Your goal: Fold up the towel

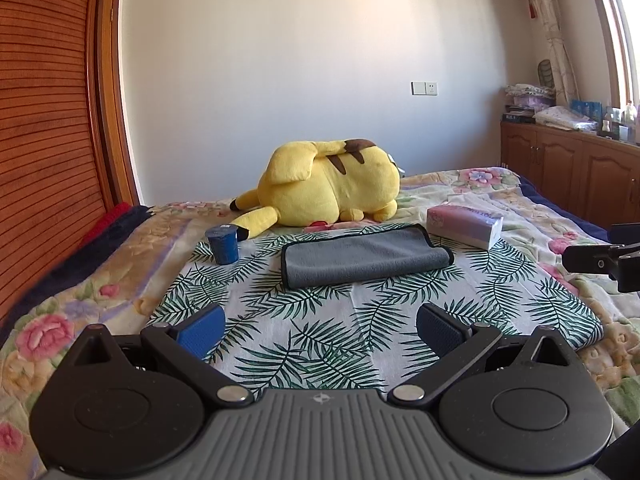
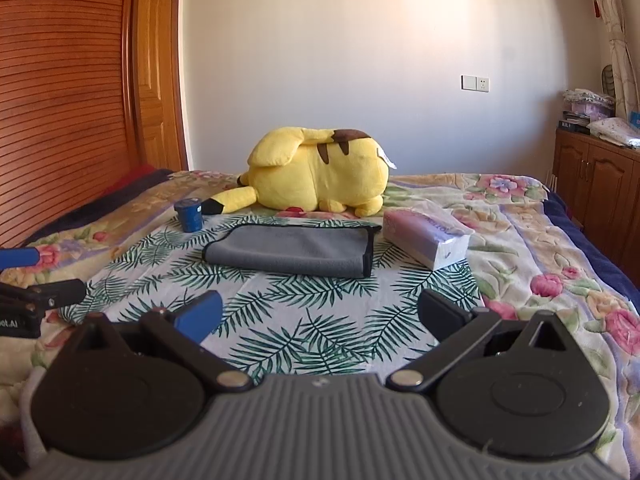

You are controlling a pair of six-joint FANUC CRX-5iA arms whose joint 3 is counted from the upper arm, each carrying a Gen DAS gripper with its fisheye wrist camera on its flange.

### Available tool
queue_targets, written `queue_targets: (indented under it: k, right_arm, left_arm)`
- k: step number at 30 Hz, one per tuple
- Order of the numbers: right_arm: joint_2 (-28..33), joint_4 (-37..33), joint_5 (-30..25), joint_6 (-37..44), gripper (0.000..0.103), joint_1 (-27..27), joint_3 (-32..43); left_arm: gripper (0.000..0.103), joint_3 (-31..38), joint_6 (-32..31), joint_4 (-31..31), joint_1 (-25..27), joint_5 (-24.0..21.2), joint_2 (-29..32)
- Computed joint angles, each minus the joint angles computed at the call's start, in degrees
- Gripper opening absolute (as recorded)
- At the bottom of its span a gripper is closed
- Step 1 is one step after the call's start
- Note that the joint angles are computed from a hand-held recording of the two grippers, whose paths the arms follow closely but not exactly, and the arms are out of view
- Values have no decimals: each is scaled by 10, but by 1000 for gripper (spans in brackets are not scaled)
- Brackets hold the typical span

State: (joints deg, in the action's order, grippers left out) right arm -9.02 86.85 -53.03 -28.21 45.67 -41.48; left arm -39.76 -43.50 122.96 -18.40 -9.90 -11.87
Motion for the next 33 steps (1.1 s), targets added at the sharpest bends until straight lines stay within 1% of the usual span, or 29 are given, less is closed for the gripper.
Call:
queue_targets:
  k: [11, 14, 18, 21, 24, 25, 26, 30, 33]
  right_arm:
    - [1, 32, -22, -20, 103, 1, -8]
    - [2, 41, -31, -25, 103, 1, -9]
    - [4, 48, -44, -30, 103, 4, -10]
    - [5, 49, -53, -35, 103, 5, -11]
    - [5, 50, -61, -43, 103, 6, -12]
    - [5, 50, -63, -45, 103, 6, -13]
    - [5, 50, -64, -47, 103, 6, -13]
    - [5, 51, -63, -48, 103, 5, -13]
    - [5, 51, -63, -49, 103, 5, -14]
  left_arm:
    - [87, 10, -76, 107, -25, 12, -7]
    - [87, 18, -124, 167, -39, 25, -11]
    - [87, 29, -176, 228, -53, 39, -14]
    - [87, 28, -166, 221, -50, 36, -14]
    - [87, 30, -178, 234, -52, 37, -14]
    - [87, 32, -194, 253, -56, 43, -17]
    - [87, 33, -198, 256, -57, 44, -17]
    - [87, 31, -190, 248, -55, 42, -17]
    - [87, 34, -200, 259, -58, 45, -17]
